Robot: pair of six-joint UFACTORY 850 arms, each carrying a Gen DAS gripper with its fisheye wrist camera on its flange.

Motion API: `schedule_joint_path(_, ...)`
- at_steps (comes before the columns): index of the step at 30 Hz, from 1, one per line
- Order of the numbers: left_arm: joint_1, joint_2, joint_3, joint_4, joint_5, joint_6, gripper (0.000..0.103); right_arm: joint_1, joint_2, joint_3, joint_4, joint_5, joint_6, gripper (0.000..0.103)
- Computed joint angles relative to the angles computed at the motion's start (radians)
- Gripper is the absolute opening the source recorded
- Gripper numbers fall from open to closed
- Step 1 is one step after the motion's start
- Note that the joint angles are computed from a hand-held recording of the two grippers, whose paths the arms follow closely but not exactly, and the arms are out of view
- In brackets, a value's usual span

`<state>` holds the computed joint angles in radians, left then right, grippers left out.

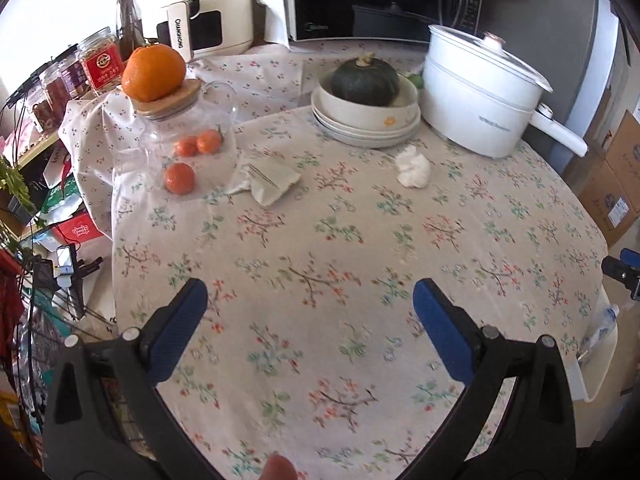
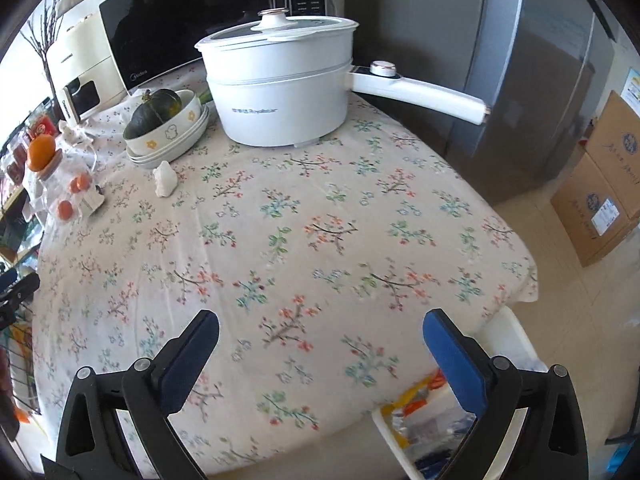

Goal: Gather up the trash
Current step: 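Move both grippers away from the bin back over the table, then grasp the white printed paper bag with the left gripper while the right grasps the crumpled tissue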

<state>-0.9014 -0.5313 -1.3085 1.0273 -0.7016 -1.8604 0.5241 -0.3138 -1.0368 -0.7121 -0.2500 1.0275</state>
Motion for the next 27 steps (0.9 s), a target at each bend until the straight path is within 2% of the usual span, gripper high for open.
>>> schedule_joint_path(5,0.074,-0.004,0.054,0.220,0.083,-0.166,0.102,0.032,-0.158,-0.167,-0.111,0.014,0.082,0.103)
schedule_joint_path(9,0.131,-0.048,0.040,0.328,0.136,-0.234,0.093,0.042,-0.277,-0.301,-0.010,0.059,-0.024,0.103)
schedule_joint_path(15,0.189,-0.127,-0.020,0.390,0.175,-0.274,0.075,0.065,-0.438,-0.492,0.143,0.087,-0.192,0.103)
schedule_joint_path(17,0.203,-0.150,-0.039,0.381,0.197,-0.259,0.063,0.071,-0.480,-0.546,0.176,0.091,-0.237,0.103)
schedule_joint_path(19,0.214,-0.170,-0.054,0.353,0.210,-0.234,0.053,0.076,-0.518,-0.595,0.281,0.099,-0.360,0.102)
schedule_joint_path(24,0.227,-0.185,-0.051,0.353,0.237,-0.283,0.035,0.089,-0.600,-0.707,0.504,0.086,-0.618,0.088)
schedule_joint_path(25,0.228,-0.179,-0.043,0.376,0.240,-0.315,0.028,0.091,-0.613,-0.724,0.531,0.077,-0.646,0.083)
schedule_joint_path(27,0.232,-0.170,-0.031,0.389,0.256,-0.339,0.026,0.095,-0.638,-0.759,0.575,0.059,-0.691,0.073)
